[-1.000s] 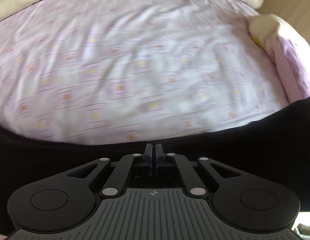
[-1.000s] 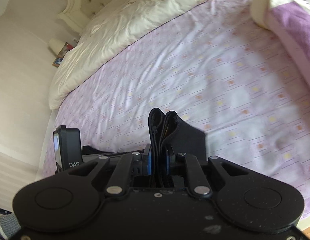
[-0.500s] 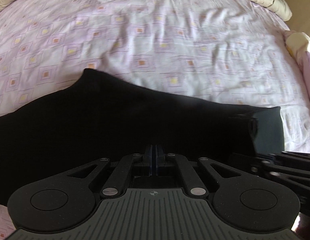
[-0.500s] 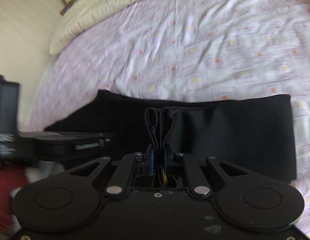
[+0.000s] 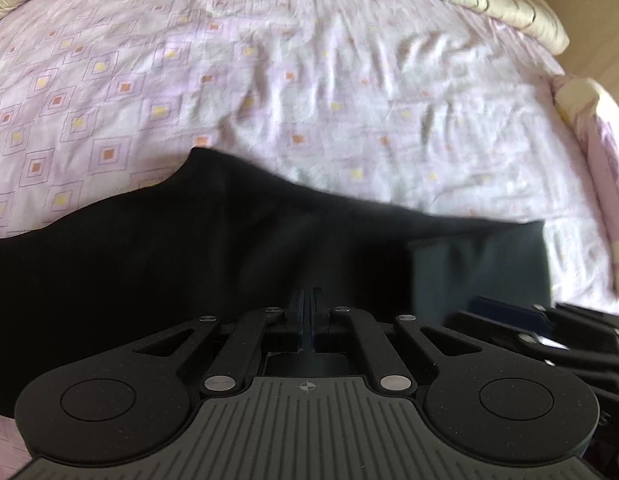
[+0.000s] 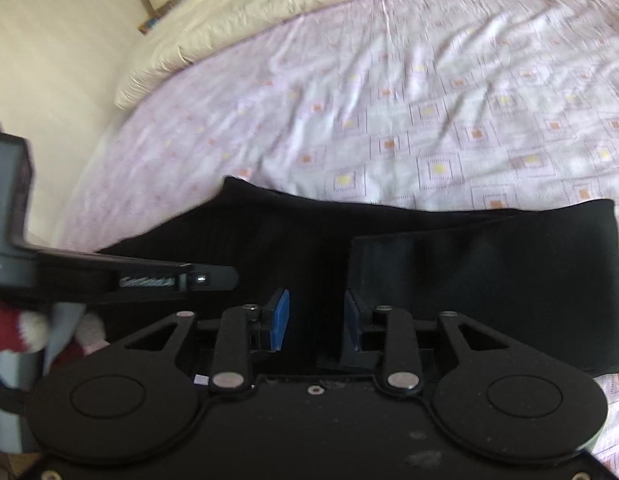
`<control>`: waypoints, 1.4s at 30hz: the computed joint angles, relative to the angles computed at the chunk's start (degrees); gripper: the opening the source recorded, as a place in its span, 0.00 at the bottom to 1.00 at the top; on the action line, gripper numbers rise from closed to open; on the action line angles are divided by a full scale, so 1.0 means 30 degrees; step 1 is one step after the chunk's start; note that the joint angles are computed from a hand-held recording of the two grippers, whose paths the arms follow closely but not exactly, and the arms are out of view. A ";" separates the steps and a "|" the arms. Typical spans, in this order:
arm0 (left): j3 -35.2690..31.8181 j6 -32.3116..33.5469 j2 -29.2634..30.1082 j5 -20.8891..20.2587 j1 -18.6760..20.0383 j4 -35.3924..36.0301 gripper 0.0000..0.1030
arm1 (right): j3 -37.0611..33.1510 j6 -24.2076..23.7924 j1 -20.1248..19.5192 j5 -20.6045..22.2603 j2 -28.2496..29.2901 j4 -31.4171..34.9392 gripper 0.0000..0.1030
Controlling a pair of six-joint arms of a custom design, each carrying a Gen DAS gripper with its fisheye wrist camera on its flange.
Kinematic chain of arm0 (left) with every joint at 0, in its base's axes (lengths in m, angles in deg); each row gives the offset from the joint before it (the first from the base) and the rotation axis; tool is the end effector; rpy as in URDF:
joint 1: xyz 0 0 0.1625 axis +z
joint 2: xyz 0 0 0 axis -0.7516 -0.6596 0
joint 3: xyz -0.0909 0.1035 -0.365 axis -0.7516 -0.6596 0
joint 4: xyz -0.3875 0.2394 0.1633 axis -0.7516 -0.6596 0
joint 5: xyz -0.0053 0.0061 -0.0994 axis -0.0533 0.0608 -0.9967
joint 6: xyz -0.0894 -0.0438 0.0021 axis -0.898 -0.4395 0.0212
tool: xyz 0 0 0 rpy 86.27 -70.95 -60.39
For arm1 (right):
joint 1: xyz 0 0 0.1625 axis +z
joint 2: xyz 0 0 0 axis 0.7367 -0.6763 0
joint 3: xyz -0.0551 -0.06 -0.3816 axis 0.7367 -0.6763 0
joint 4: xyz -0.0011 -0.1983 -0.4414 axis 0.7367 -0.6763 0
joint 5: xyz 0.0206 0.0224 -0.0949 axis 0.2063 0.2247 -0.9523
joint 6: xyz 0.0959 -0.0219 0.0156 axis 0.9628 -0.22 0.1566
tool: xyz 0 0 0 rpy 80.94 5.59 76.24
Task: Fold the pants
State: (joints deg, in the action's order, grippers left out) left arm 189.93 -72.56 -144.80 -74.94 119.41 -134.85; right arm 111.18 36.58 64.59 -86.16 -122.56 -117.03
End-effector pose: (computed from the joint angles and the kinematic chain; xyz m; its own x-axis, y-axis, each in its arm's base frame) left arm -0.0342 -0.6522 0.2686 -0.8097 0.2969 -0.5062 0.3715 0.9271 -0.0505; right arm 0.3192 -0.5541 -0.0151 -0.9474 0.0539 0.3155 -0.1008 0.8854 -0.4538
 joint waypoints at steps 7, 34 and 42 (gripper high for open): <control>0.0704 -0.0562 0.0623 -0.0937 -0.1195 -0.0592 0.04 | 0.2328 0.1792 -0.0464 -0.3472 -0.2749 -0.0267 0.31; 0.0866 -0.4327 0.2919 0.0729 -0.1494 -0.0133 0.04 | 0.2672 -0.0191 -0.4561 -0.0663 -0.3663 0.2433 0.00; 0.1937 -0.4813 0.1190 0.1234 -0.1591 -0.0336 0.04 | 0.2142 -0.1700 -0.3976 -0.1822 -0.3166 0.3024 0.00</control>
State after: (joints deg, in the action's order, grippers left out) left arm 195.74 -87.00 -141.23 -71.24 114.63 -135.86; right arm 117.60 31.48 52.66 -91.62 -132.06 -107.96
